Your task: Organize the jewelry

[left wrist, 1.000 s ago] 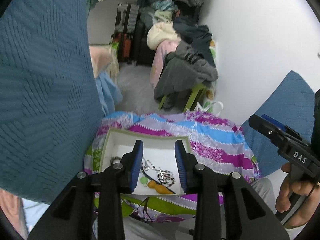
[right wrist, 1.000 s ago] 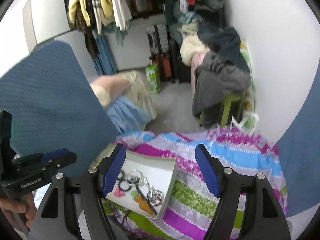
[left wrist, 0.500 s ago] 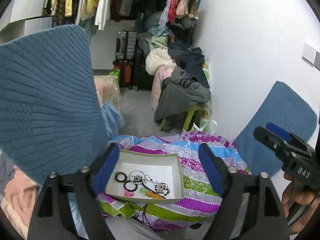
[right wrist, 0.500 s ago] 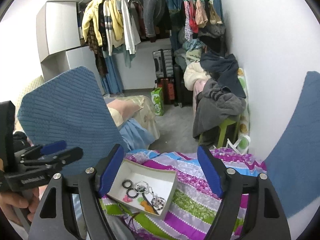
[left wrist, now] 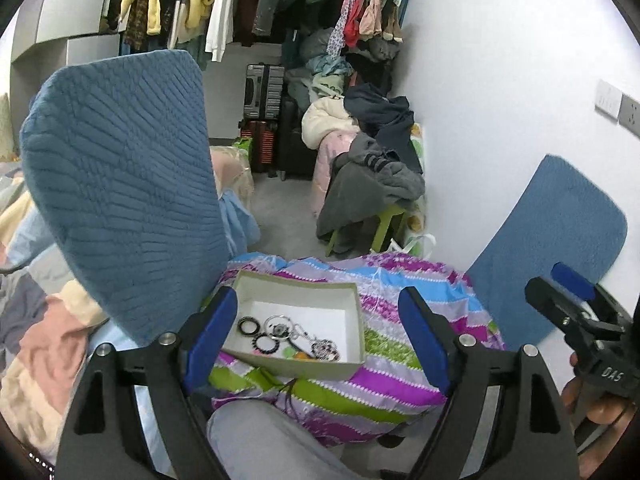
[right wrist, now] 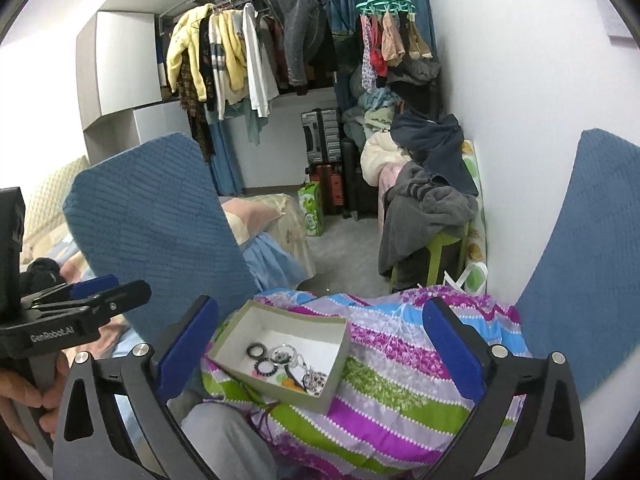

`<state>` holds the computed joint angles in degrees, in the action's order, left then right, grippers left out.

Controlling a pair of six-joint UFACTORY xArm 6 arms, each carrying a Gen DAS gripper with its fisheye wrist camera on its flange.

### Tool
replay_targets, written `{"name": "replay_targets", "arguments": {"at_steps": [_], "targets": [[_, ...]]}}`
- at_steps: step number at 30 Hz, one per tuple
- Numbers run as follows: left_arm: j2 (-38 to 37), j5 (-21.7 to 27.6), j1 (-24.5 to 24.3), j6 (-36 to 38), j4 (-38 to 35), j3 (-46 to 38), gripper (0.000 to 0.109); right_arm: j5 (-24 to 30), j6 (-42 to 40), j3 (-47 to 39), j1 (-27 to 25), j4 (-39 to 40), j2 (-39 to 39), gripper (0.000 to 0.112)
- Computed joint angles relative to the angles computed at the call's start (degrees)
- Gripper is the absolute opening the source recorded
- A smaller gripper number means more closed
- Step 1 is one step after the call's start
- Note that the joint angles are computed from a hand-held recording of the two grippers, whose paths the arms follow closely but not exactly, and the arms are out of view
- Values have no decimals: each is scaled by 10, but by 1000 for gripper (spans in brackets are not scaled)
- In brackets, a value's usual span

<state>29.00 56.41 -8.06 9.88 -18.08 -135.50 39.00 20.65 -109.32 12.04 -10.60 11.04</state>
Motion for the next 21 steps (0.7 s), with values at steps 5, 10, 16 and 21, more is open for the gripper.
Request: {"name": "replay_targets", "arguments": {"at_steps": [5,10,16,21], "targets": [[-65,-58,-8,8,19,124,83,-36,25,78,7,-13,-40,103],[-101,-93,-12,21,30,200,83,-72,62,151,9,-40,-70,103],[-138,-146,-22,37,39,286,83,-118,102,229,8,-70,-103,103],[-147,-160,-26,25,44,325,83,-117,113,259,7,-70,-105,103]]}}
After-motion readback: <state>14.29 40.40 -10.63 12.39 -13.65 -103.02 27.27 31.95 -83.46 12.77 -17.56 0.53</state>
